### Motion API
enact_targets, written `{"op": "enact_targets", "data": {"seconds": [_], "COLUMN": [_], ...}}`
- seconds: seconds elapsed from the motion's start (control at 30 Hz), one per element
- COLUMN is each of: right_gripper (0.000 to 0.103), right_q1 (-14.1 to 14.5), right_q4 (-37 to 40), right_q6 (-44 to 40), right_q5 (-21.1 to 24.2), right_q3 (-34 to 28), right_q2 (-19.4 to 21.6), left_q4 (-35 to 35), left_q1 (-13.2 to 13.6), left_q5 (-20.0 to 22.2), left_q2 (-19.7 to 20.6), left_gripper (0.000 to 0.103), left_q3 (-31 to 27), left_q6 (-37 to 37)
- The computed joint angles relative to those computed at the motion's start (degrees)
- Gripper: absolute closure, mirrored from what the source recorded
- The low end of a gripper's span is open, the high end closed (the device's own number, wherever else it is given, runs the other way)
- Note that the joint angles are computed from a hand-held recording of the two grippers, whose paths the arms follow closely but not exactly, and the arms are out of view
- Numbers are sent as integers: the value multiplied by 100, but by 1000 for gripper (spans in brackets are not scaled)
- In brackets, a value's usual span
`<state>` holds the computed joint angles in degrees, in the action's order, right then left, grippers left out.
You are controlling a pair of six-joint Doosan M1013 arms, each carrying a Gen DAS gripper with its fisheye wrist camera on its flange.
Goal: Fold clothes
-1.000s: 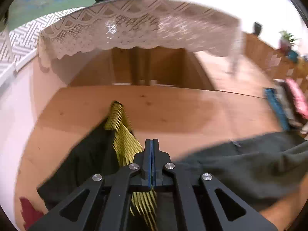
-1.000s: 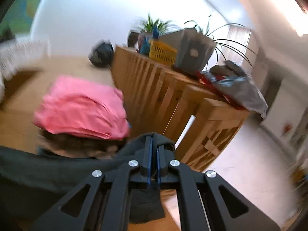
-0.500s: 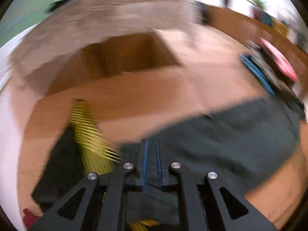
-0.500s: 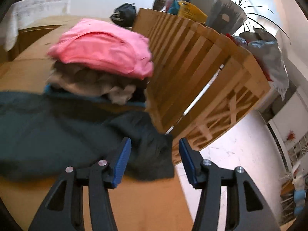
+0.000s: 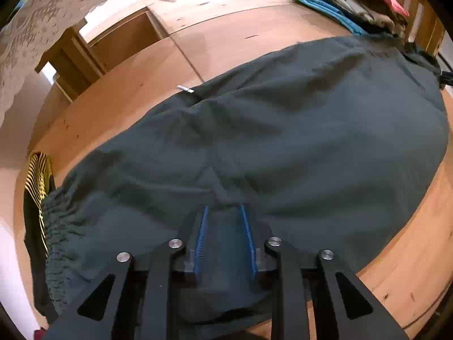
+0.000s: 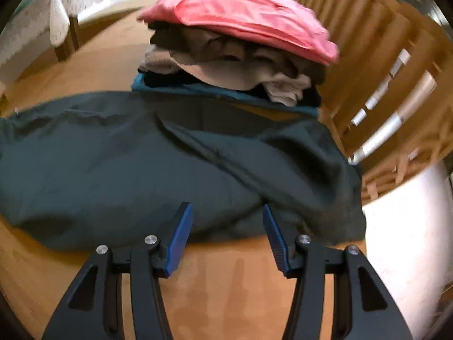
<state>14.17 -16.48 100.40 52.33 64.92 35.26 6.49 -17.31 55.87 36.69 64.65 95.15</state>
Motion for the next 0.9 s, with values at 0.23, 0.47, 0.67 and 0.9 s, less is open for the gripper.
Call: {"op": "enact_targets", "data": {"seconds": [0.23, 0.47, 0.67, 0.9], "right_gripper": [52, 52, 52, 52], "right_q1": [122, 244, 389, -149], "right_q4": [-144, 86, 525, 921], "right_q6": [-636, -1123, -1493, -394], "right_q5": [905, 1516, 1376, 127], "right_q3": [-697, -608, 177, 1193], "right_q2": [523, 443, -34, -899], "left_q4": [25, -116, 9, 696], "left_q1": [166, 395, 524, 541], "left_q5": [-246, -650, -928, -822], "left_q2": [-147, -448, -799, -1017], "left_gripper": [63, 63, 63, 71], "left_q3": [426, 1121, 1825, 2057], "left_q6": [-16, -67, -147, -748]}}
